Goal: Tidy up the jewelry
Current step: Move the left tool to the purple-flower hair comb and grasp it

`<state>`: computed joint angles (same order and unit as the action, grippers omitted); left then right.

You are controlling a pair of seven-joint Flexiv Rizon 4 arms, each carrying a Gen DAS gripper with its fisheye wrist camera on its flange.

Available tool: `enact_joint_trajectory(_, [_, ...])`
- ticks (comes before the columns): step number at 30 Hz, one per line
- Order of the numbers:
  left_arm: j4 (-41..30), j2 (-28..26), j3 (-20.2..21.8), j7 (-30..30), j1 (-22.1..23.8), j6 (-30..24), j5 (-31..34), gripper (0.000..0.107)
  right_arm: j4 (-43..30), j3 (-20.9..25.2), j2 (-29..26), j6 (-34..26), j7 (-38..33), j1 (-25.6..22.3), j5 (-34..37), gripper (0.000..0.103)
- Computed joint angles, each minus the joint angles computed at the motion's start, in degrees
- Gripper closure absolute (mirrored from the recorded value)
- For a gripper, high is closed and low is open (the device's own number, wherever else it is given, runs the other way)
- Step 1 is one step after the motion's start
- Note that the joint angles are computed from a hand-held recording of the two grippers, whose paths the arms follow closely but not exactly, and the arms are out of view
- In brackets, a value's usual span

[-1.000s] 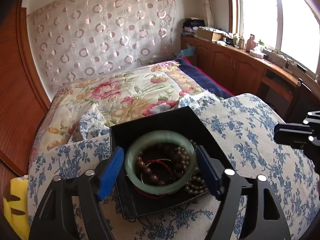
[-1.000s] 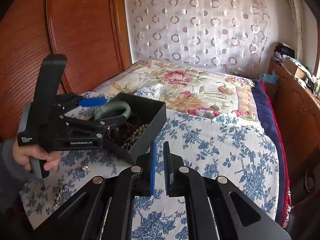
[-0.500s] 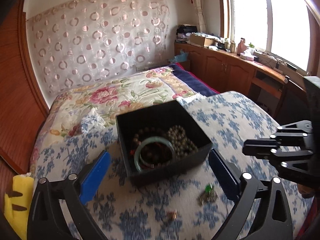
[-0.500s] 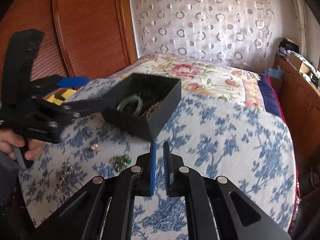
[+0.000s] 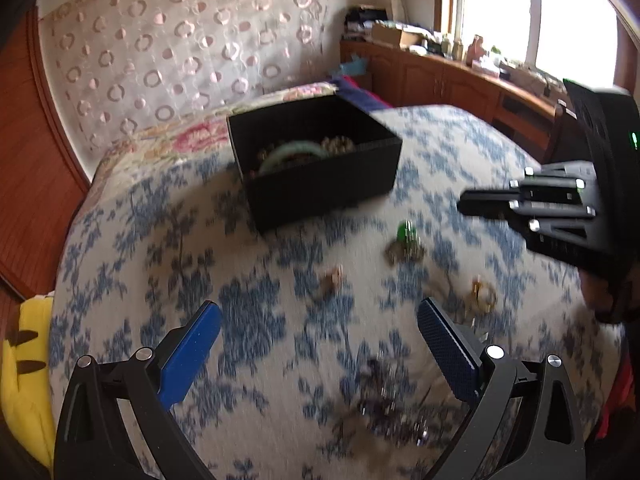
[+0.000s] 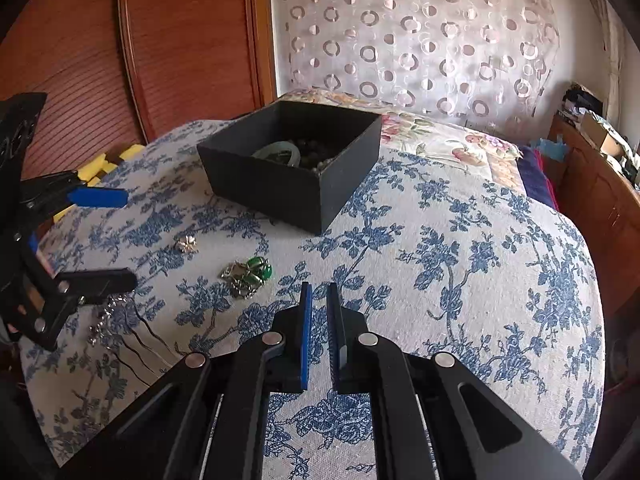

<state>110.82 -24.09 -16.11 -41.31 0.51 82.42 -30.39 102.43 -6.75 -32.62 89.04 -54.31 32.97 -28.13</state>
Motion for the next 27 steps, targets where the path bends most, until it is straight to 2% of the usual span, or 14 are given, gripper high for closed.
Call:
enact_joint_trajectory(5, [-0.3,0.2,6.0,-3.5,-3.6,-3.6,5.6,0.012,0.1,0.4,-0.1,0.4,-0.3,-0.3,0.4,0.094])
enact_joint_trajectory(12, [0.3,1.1,5.7,-4.1,-2.3,-6.4,5.0,0.011,0.0,0.5,-0.1,0.4,-0.8,-0.2,0.7,0.094])
enact_joint_trajectory(18, [0.8,2.5,5.7,-2.7,-1.4,-11.7,2.1,0.012,0.2,0.3,0.1,0.8,-0.8,0.2,0.9,0.094])
enact_joint_trajectory(22, [3.8,4.4,5.4,0.3,-1.3,-9.3,-0.7,0.012,0.7,0.0,0.4,1.2,-0.7,0.7,1.0,0.094])
enact_joint_trajectory(27, [7.6,7.0,2.9,6.8,-0.3,-8.4,-9.4,0.012,0.5,0.9,0.4,1.1,-1.6,0.6,0.9,0.094])
